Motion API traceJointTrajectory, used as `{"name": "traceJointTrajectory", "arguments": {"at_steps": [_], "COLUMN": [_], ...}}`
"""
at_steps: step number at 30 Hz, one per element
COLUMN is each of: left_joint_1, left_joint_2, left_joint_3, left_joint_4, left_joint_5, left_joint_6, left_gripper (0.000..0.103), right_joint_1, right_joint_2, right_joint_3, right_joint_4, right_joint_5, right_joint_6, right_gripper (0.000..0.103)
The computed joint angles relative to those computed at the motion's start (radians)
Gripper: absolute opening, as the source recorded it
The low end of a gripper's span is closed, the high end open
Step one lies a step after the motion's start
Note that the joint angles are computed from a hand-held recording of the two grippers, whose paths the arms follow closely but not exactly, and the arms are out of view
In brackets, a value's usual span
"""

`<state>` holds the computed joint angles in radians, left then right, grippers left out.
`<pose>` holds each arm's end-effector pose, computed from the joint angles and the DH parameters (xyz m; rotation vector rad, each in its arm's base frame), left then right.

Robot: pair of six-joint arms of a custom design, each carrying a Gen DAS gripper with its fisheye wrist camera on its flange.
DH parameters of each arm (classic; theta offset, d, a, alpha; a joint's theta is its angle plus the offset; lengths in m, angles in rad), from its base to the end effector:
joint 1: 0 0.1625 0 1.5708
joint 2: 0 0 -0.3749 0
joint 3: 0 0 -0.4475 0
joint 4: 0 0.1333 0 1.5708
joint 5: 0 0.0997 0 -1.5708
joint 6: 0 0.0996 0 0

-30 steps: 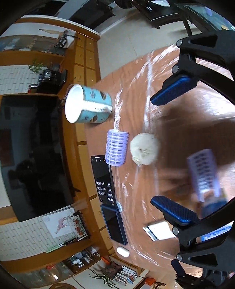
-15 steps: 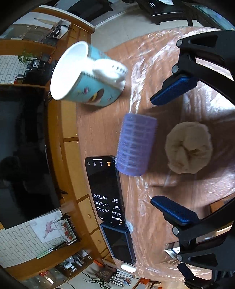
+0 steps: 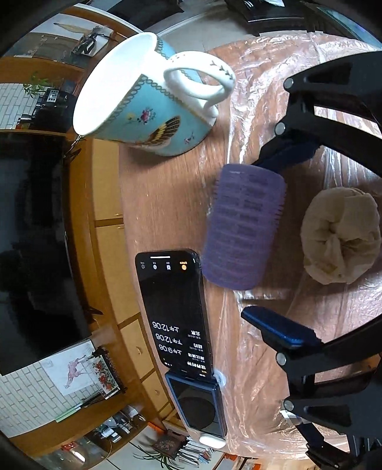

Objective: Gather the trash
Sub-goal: 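Grasp the white medicine box with the left tool while the right tool grasps the purple hair curler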

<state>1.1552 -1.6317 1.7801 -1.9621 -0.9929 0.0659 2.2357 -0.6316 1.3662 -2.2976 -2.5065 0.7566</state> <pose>-0.0449 -0.5667 0.4135 0.5241 2.5274 -0.4434 0.4946 -0.5448 0.0240 -0.1017 -2.3163 0.7574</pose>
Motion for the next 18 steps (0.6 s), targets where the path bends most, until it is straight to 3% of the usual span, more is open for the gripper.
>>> {"name": "traceJointTrajectory", "arguments": {"at_steps": [5,6,10,12,13,18], "left_joint_1": [-0.023,-0.029,-0.046,-0.047,-0.048,-0.038], "left_joint_2": [0.008,0.007,-0.005,-0.014,-0.02,-0.038], "left_joint_3": [0.009,0.014,0.052,0.068,0.076,0.087], "left_joint_4": [0.02,0.023,-0.012,-0.04,-0.058,-0.082], "left_joint_5": [0.064,0.081,0.129,0.133,0.138,0.105], "left_joint_6": [0.01,0.014,0.066,0.087,0.097,0.109], "left_gripper": [0.069,0.069,0.069,0.062,0.053,0.052], "right_joint_1": [0.008,0.01,0.011,0.01,0.01,0.016], "right_joint_2": [0.025,0.026,0.024,0.016,0.01,-0.018], "right_joint_3": [-0.036,-0.037,-0.019,-0.002,0.009,0.059], "right_joint_4": [0.064,0.06,-0.001,-0.03,-0.049,-0.136], "right_joint_5": [-0.034,-0.037,-0.029,-0.023,-0.018,-0.014], "right_joint_6": [-0.012,-0.022,-0.068,-0.083,-0.09,-0.131], "right_gripper": [0.071,0.067,0.067,0.067,0.067,0.067]}}
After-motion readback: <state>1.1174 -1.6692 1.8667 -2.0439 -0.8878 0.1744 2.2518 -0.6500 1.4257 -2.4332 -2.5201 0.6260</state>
